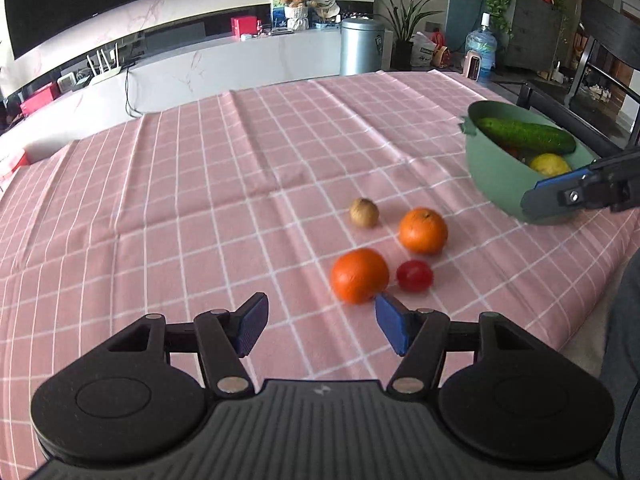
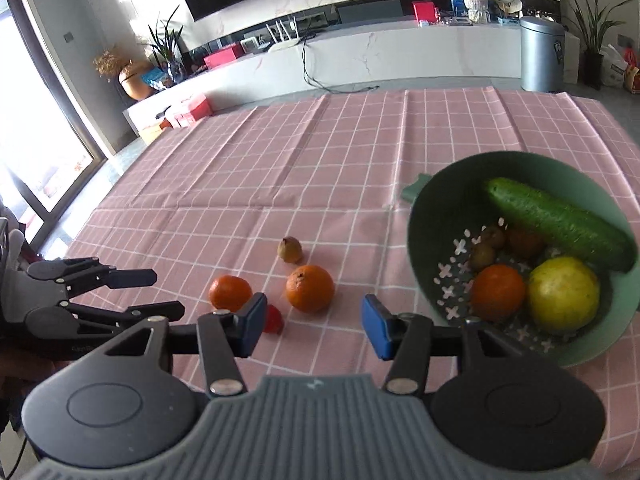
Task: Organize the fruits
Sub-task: 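Open the right gripper and withdraw it from the colander, then grasp a mandarin with the right gripper while the left gripper grasps the red tomato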
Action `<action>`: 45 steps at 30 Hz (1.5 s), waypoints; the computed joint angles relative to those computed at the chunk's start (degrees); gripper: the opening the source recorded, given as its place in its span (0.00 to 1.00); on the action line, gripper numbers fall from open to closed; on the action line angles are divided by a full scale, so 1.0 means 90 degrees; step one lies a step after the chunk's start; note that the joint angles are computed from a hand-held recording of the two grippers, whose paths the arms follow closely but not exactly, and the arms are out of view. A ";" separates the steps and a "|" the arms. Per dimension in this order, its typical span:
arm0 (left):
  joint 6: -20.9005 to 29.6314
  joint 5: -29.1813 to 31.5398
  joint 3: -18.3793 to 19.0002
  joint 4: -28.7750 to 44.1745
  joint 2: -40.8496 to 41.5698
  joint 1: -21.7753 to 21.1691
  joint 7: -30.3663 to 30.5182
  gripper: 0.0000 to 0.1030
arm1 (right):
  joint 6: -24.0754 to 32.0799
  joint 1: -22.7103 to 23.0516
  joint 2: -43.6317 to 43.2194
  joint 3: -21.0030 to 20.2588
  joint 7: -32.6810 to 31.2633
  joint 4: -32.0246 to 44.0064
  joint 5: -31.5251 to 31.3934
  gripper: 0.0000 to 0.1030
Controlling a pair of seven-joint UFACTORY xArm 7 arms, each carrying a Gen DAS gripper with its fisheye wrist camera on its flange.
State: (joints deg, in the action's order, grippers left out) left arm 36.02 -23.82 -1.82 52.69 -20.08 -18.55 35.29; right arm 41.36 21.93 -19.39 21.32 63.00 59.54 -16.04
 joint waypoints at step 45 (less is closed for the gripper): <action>0.0262 -0.0156 -0.0264 -0.0221 0.0079 -0.0306 0.0279 0.71 | -0.0809 0.0413 0.1472 -0.0726 0.0560 0.0255 -0.0868 0.40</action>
State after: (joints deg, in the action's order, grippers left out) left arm 38.37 -25.22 -4.19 50.70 -19.37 -21.31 37.80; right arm 34.08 25.65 -6.14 14.78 68.05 61.83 -23.85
